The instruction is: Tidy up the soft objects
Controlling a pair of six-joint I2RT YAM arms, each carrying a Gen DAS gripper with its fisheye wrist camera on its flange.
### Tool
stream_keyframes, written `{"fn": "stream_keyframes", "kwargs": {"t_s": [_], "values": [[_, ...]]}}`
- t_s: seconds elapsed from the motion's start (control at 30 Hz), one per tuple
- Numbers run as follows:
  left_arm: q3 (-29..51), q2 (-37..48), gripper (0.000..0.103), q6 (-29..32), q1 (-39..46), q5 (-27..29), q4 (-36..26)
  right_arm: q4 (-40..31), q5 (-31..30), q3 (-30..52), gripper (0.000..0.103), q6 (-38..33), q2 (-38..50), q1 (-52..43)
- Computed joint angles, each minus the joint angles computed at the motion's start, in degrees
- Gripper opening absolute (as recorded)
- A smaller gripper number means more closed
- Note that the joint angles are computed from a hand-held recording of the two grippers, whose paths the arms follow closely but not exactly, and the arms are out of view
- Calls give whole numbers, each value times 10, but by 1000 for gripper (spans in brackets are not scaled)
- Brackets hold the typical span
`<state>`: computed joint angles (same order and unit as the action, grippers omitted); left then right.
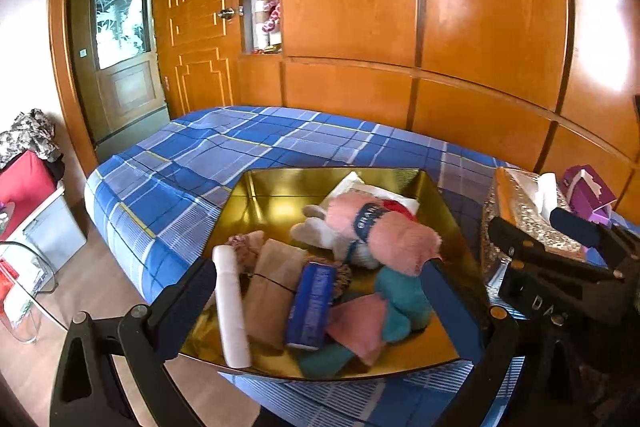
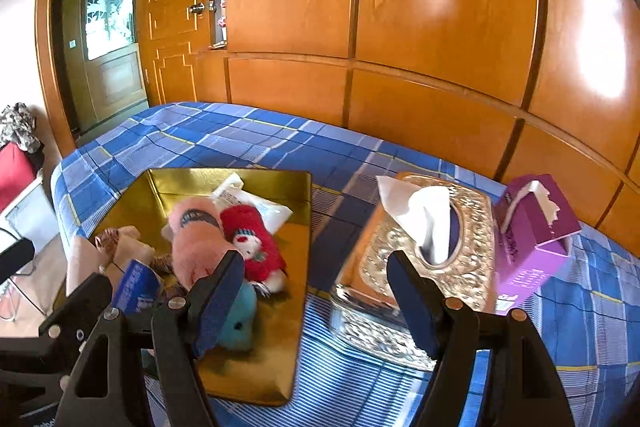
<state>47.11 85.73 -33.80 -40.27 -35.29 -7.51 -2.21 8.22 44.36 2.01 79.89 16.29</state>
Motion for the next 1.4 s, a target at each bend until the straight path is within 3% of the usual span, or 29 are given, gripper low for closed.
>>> {"fn": "stream_keyframes", "kwargs": {"t_s": [0.27, 1.4], "values": [[-1, 5, 103, -4, -12, -4, 2, 20, 11, -37, 75, 2, -30, -6], [1, 12, 103, -14, -13, -3, -7, 20, 9, -45, 75, 12, -32, -12]]}}
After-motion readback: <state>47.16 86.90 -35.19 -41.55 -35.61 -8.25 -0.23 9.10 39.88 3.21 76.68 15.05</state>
